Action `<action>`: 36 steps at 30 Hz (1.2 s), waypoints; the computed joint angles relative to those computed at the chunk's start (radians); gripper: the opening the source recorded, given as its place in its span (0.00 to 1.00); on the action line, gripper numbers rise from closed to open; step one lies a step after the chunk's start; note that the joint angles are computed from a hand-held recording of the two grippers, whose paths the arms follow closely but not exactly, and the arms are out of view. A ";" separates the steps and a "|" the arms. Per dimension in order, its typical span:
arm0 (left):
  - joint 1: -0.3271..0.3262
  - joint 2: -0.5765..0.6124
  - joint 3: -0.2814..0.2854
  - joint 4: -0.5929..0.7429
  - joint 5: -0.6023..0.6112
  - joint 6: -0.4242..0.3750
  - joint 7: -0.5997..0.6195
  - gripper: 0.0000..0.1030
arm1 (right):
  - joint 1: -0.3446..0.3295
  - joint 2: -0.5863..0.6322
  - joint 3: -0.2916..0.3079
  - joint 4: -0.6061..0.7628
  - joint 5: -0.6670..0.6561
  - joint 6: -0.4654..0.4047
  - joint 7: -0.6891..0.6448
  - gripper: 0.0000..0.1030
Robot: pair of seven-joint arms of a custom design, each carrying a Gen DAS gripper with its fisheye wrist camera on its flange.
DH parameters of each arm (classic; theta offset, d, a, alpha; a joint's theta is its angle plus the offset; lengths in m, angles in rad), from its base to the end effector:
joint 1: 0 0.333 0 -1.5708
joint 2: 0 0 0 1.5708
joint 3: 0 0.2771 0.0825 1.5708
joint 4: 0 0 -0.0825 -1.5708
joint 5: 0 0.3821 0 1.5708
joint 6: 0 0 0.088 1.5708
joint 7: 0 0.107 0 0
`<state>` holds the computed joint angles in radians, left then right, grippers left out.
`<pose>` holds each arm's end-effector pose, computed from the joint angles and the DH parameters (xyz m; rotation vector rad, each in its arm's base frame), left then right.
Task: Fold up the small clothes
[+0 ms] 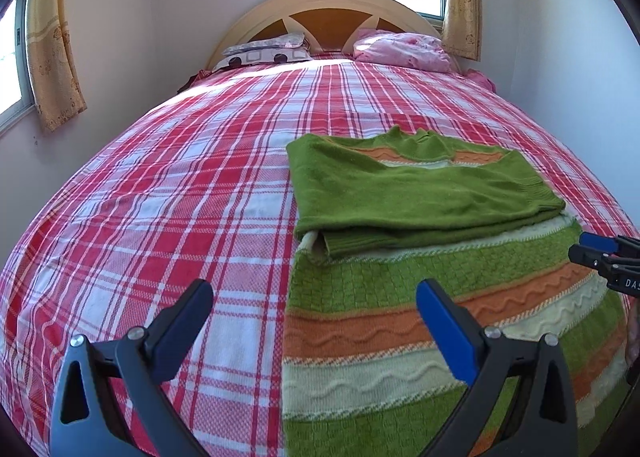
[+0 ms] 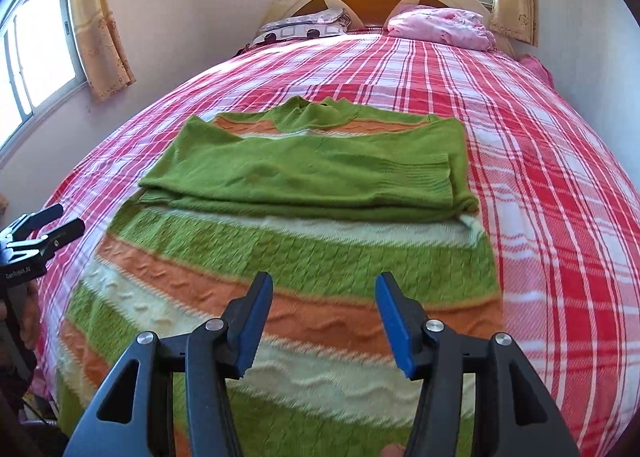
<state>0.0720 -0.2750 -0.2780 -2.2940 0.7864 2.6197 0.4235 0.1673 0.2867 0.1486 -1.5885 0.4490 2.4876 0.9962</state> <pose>0.5007 -0.1272 0.4795 -1.9479 1.3670 -0.5774 0.6501 0.1985 0.5040 -2.1524 1.1384 -0.2855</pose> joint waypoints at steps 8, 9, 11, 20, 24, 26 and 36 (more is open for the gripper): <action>-0.040 -0.099 -0.020 -0.113 -0.110 0.013 0.069 1.00 | 0.013 -0.157 -0.015 -0.198 0.063 0.008 -0.088 0.54; -0.038 -0.111 -0.028 -0.124 -0.118 0.013 0.073 1.00 | 0.018 -0.170 -0.021 -0.214 0.068 0.007 -0.096 0.54; -0.035 -0.136 -0.044 -0.145 -0.135 0.012 0.082 1.00 | 0.027 -0.201 -0.034 -0.251 0.077 0.002 -0.107 0.54; -0.040 -0.227 -0.086 -0.217 -0.219 -0.014 0.155 1.00 | 0.064 -0.328 -0.092 -0.398 0.078 -0.004 -0.145 0.54; -0.052 -0.271 -0.096 -0.255 -0.266 -0.029 0.188 1.00 | 0.078 -0.398 -0.120 -0.473 0.076 -0.010 -0.160 0.56; -0.066 -0.298 -0.093 -0.280 -0.301 -0.030 0.207 1.00 | 0.084 -0.426 -0.133 -0.504 0.061 -0.014 -0.159 0.62; -0.146 -0.372 -0.070 -0.367 -0.514 -0.059 0.276 0.97 | 0.106 -0.523 -0.183 -0.617 0.022 -0.006 -0.136 0.62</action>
